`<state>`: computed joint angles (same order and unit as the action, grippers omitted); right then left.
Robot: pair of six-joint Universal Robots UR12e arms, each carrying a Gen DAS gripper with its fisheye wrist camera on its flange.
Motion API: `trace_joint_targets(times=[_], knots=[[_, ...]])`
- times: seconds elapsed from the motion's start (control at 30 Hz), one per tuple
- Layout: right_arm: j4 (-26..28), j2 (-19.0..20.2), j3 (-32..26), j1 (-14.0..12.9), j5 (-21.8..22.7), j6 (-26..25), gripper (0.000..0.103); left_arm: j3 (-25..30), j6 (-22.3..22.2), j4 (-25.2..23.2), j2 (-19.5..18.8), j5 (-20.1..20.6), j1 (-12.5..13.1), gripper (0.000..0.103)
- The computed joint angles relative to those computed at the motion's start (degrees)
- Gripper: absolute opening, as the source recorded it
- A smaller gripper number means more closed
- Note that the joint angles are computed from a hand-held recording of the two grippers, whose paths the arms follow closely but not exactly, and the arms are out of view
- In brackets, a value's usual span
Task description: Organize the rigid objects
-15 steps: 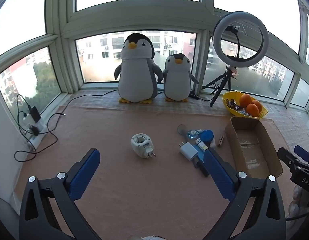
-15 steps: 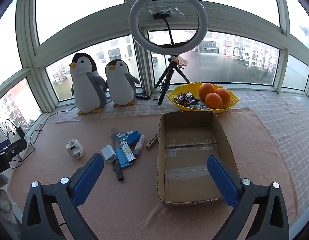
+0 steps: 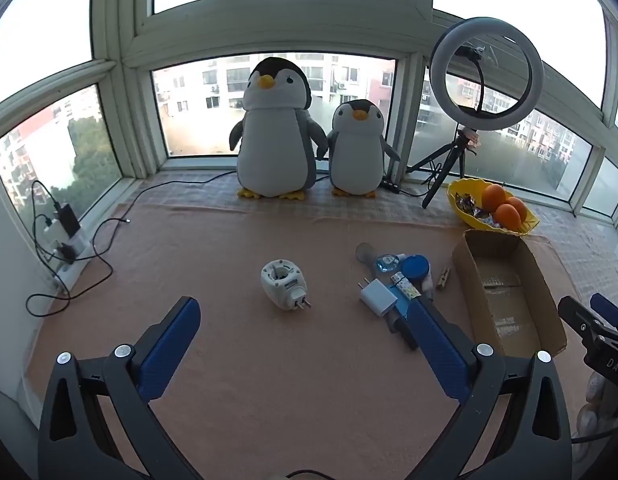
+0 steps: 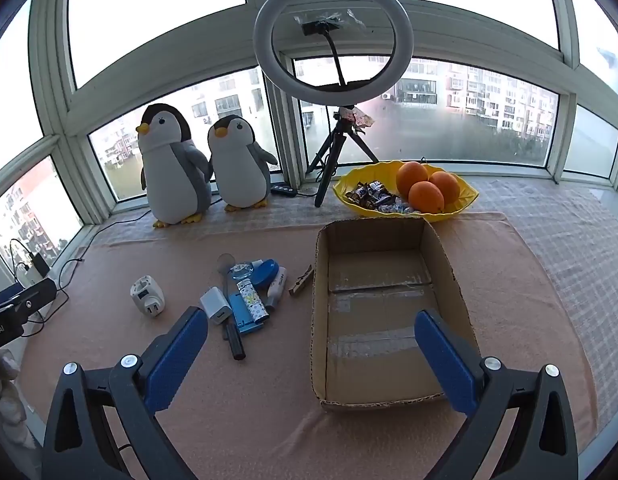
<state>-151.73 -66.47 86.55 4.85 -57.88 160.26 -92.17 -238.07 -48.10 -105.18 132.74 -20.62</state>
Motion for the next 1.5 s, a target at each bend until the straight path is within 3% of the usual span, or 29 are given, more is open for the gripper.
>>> trace_joint_targets(times=[1.5], knots=[[0.7,0.1,-0.4,-0.4,0.3,0.6,0.102,0.5,0.7,-0.3,-0.4,1.0,-0.4,0.103]])
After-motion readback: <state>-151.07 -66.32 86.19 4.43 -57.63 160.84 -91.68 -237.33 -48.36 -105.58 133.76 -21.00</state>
